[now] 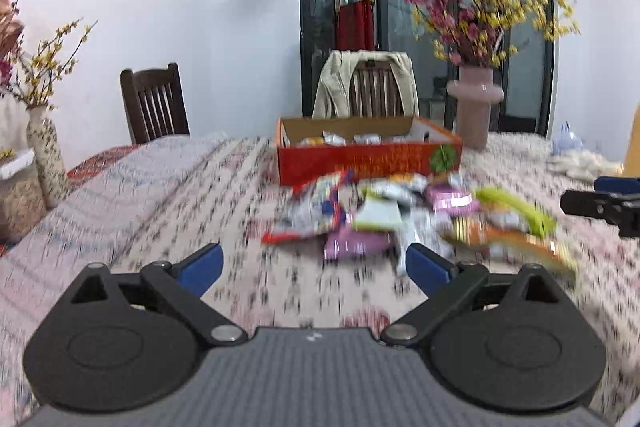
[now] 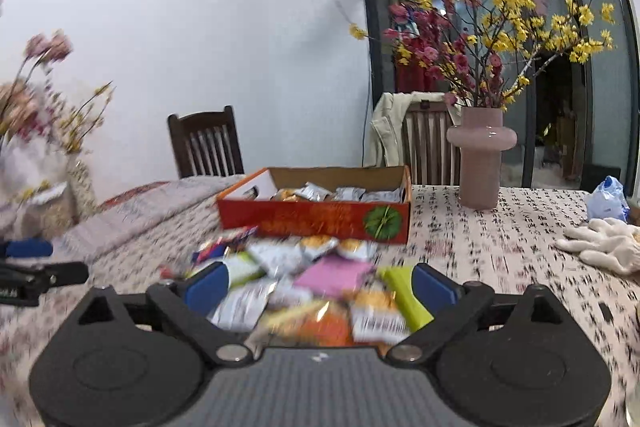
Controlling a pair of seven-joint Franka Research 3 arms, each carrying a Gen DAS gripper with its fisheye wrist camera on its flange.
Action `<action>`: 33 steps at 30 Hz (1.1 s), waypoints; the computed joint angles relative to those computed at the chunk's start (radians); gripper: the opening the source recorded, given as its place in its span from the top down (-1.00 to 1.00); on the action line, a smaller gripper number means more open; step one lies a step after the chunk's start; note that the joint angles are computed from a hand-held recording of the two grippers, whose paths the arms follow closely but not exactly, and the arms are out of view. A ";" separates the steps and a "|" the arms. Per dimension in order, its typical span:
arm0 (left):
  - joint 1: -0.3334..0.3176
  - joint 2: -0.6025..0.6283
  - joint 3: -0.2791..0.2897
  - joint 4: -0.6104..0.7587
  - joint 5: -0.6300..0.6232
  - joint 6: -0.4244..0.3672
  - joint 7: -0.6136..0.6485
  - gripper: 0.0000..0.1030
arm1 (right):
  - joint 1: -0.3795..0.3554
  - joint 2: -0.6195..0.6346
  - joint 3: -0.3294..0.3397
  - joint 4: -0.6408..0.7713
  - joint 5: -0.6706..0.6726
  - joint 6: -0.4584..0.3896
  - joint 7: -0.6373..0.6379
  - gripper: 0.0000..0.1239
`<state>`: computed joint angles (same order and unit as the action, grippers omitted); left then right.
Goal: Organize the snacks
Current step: 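Move both open tools back to the snack pile, then grasp a white packet with the left tool while the right tool grasps a gold-and-white packet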
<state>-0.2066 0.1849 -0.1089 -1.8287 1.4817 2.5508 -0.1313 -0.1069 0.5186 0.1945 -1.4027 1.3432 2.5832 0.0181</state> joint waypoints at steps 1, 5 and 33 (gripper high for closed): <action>-0.003 0.000 -0.003 -0.009 -0.009 -0.004 -0.002 -0.94 | -0.016 -0.029 0.012 -0.057 0.038 0.001 -0.045 -0.59; -0.008 -0.013 -0.010 -0.049 -0.030 -0.009 -0.043 -0.94 | -0.020 -0.120 -0.019 -0.228 0.100 -0.049 -0.099 -0.59; 0.051 0.436 -0.027 0.515 -0.761 0.149 0.619 -0.39 | 0.023 0.114 -0.076 0.120 -0.234 -0.103 0.248 0.00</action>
<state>-0.1559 0.6211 -0.1357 -1.3142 0.7202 2.6997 0.4876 -0.0835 0.6327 0.1188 -1.2828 1.1090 2.4805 0.2662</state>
